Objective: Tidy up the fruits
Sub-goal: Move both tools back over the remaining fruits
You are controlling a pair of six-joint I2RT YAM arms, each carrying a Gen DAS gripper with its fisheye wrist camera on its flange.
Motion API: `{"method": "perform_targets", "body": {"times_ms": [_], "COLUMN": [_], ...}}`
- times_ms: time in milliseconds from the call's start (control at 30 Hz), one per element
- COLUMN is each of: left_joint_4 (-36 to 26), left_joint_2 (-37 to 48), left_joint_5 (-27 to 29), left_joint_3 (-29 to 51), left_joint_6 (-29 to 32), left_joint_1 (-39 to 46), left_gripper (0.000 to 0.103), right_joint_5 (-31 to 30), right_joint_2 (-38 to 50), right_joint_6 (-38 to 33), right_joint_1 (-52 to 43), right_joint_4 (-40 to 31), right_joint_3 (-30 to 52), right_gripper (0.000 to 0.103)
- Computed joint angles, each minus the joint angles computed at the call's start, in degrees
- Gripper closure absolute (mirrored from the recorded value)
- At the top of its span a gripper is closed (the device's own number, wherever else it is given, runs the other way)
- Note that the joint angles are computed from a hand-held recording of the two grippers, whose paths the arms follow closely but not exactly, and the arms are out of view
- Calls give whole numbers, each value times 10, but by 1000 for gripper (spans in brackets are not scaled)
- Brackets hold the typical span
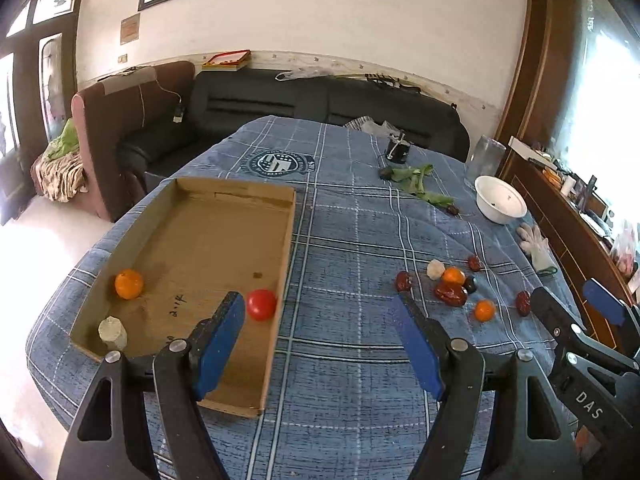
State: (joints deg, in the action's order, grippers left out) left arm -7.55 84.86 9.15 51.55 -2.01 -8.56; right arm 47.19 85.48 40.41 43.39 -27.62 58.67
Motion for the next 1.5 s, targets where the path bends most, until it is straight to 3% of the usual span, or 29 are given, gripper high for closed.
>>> {"method": "perform_targets", "body": {"times_ms": [567, 1233, 1400, 1500], "left_joint_4": [0, -4, -2, 2], "left_joint_2": [13, 53, 82, 108], "left_joint_5": [-36, -58, -73, -83], "left_joint_3": [2, 24, 41, 54], "left_joint_6": [-1, -4, 2, 11], "left_joint_1": [-49, -84, -95, -100], "left_gripper": [28, 28, 28, 28], "right_joint_5": [17, -8, -41, -100], "right_joint_2": [-10, -19, -31, -62], "right_joint_6": [4, -11, -34, -51], "right_joint_1": [-9, -45, -75, -134], "right_joint_4": [-6, 29, 46, 62], "right_joint_3": [-25, -58, -82, -123], "right_gripper": [11, 11, 9, 9]}}
